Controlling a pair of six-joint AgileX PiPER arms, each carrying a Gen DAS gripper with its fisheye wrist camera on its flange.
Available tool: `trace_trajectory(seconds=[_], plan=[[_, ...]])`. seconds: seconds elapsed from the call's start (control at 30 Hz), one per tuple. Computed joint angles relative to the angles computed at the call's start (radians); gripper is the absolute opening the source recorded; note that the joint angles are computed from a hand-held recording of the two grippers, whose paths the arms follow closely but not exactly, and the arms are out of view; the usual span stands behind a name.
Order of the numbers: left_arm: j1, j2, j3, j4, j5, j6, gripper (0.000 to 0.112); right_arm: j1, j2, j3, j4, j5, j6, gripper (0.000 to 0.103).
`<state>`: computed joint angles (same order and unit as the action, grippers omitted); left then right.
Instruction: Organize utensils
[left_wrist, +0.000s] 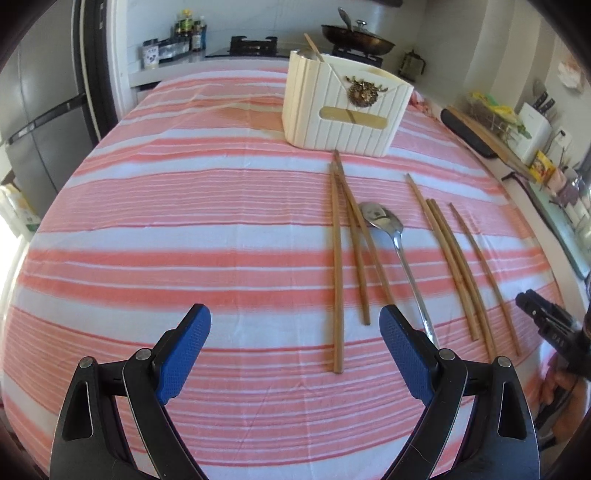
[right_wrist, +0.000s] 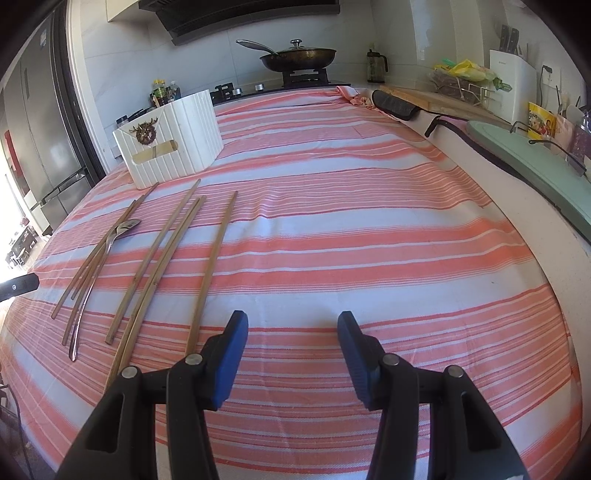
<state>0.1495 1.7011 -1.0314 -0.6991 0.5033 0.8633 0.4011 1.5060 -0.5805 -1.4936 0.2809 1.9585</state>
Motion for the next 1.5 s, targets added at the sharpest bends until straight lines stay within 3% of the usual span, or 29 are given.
trace_trajectory(seconds=[0.23,0.4,0.5,0.57,0.67,0.73,0.8,1.1,1.3,1.5], plan=[[-0.110,0.115,-0.117,0.249,-0.082,-0.232,0.093,0.001,0.000,0.000,0.000,0.000,0.001,0.052],[-0.145,0.193,-0.196,0.370,-0.075,-0.359,0.092,-0.003,-0.004,0.003,-0.012,-0.005,0.013,0.052],[-0.159,0.224,-0.228,0.445,-0.070,-0.432,0.081,-0.004,-0.005,0.005,-0.020,-0.007,0.023,0.052],[-0.152,0.225,-0.229,0.413,-0.076,-0.409,0.077,-0.006,-0.008,0.008,-0.030,-0.010,0.034,0.052],[-0.151,0.219,-0.226,0.379,-0.080,-0.373,0.050,-0.009,-0.006,0.007,-0.035,-0.015,0.040,0.052],[-0.158,0.210,-0.212,0.365,-0.090,-0.342,0.016,-0.009,-0.004,0.006,-0.030,-0.014,0.035,0.052],[-0.166,0.196,-0.187,0.377,-0.113,-0.346,0.007,-0.009,-0.006,0.007,-0.026,-0.013,0.030,0.052],[-0.120,0.089,-0.034,0.475,-0.168,-0.571,0.006,-0.014,-0.007,0.013,-0.083,-0.022,0.097,0.052],[-0.043,-0.013,0.088,0.292,-0.140,-0.367,0.006,-0.003,-0.003,0.004,-0.030,-0.007,0.045,0.052],[-0.005,-0.005,0.075,0.163,-0.091,-0.206,0.008,0.003,-0.001,0.000,0.002,0.003,0.011,0.052]])
